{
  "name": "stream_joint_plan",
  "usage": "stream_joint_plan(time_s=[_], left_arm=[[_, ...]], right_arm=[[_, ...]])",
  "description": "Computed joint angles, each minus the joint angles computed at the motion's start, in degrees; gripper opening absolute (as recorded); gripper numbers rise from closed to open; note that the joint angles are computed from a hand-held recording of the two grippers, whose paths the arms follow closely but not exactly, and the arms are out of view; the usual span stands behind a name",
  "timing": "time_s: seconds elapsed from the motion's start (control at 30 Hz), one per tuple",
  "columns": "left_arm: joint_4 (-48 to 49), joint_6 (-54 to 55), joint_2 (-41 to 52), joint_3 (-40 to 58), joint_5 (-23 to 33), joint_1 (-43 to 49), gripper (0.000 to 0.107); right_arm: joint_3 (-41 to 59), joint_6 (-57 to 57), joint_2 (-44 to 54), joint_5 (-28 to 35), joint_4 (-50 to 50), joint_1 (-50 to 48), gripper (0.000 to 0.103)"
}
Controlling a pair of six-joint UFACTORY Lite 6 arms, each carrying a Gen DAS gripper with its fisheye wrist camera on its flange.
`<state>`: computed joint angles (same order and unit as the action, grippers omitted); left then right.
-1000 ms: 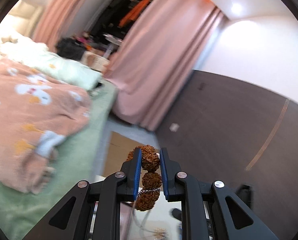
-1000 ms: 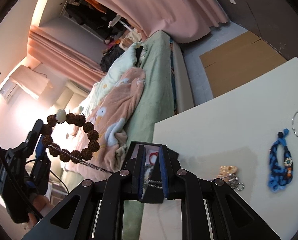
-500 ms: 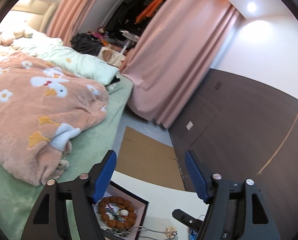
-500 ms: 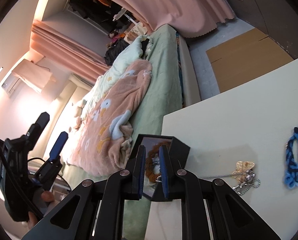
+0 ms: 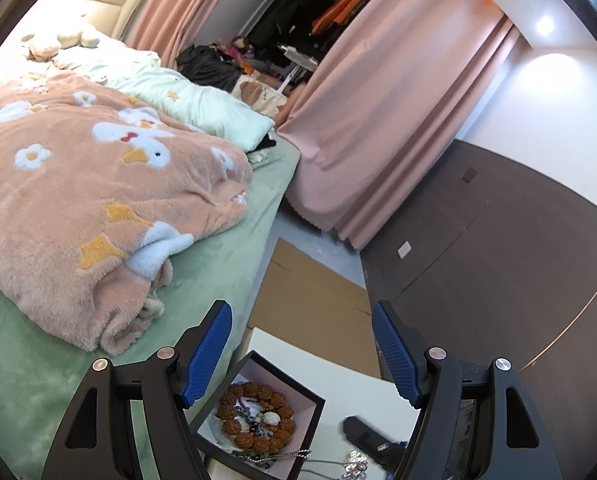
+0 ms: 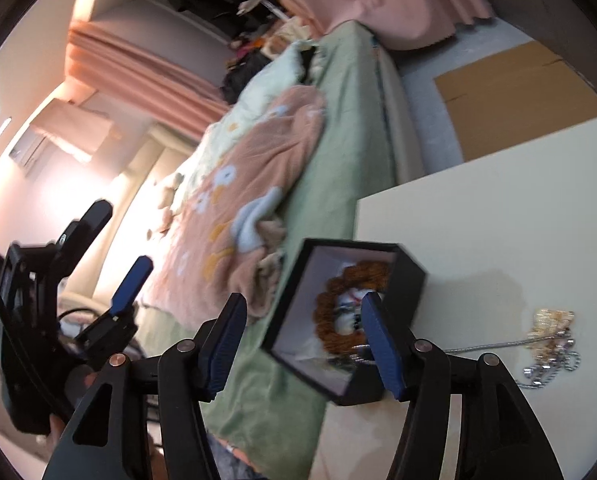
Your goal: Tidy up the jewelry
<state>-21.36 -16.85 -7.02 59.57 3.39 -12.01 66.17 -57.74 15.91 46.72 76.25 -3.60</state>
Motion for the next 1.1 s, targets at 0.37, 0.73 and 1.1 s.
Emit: stream_joint_plan(time_s=[0.37,0.73,1.1], left_arm=[[-0.6,0.6,1.7,1.5,2.7,-1.2,0.073],[7.2,-7.1,2.0,1.9,3.9,-3.2,0.073],[0.7,-0.4,2.2,2.3,5.2,-2.5,0.073]], right_arm=[[0.5,2.3,-1.7,6.3,-4.2,-13.0,0.06],[5.3,25.1,3.5,-6.7,-34.1,-9.4,0.059],[6.7,45.2,6.2,-13.4,-58.2,0.6,0.021]])
